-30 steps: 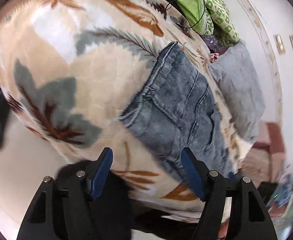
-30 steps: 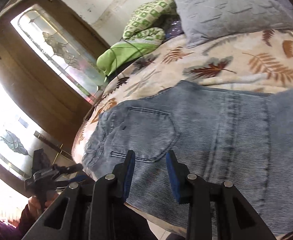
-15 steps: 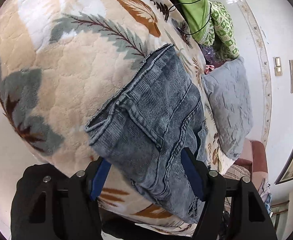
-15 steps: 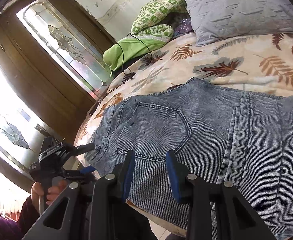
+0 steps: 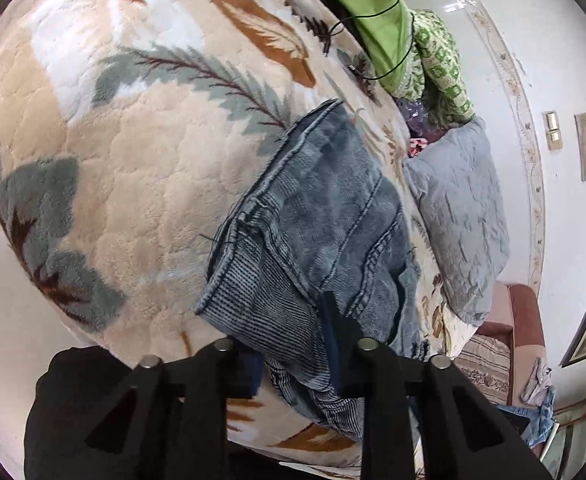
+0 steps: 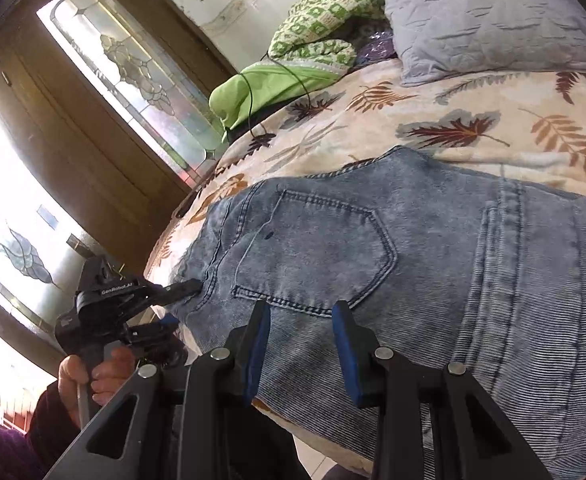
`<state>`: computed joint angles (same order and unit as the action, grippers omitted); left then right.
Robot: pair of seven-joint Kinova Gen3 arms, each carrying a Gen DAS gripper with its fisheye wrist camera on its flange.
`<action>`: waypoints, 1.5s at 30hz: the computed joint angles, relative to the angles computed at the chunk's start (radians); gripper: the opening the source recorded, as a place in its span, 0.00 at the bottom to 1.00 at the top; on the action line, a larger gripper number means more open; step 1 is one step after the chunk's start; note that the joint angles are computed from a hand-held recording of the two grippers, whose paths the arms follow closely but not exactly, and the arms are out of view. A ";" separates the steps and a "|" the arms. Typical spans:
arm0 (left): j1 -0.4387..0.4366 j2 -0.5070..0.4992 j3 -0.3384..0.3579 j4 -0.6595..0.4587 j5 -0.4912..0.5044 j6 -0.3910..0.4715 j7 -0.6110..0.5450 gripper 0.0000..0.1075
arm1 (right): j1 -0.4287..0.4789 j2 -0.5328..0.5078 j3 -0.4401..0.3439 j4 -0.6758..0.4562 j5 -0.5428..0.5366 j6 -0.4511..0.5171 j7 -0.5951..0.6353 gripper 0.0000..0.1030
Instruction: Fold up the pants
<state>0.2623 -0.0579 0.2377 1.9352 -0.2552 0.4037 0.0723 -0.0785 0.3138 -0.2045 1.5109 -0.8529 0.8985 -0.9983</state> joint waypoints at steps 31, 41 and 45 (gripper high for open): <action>0.317 0.334 0.160 -0.775 -0.411 0.488 -0.558 0.12 | 0.231 -0.137 0.130 0.167 -0.271 -0.192 0.011 0.35; 0.439 0.741 0.128 -1.235 -0.131 0.587 -0.944 0.11 | 0.375 -0.161 0.256 0.234 -0.475 -0.163 -0.007 0.34; 0.396 0.747 0.152 -1.232 -0.016 0.604 -0.995 0.12 | 0.396 -0.131 0.261 0.195 -0.434 -0.127 -0.051 0.35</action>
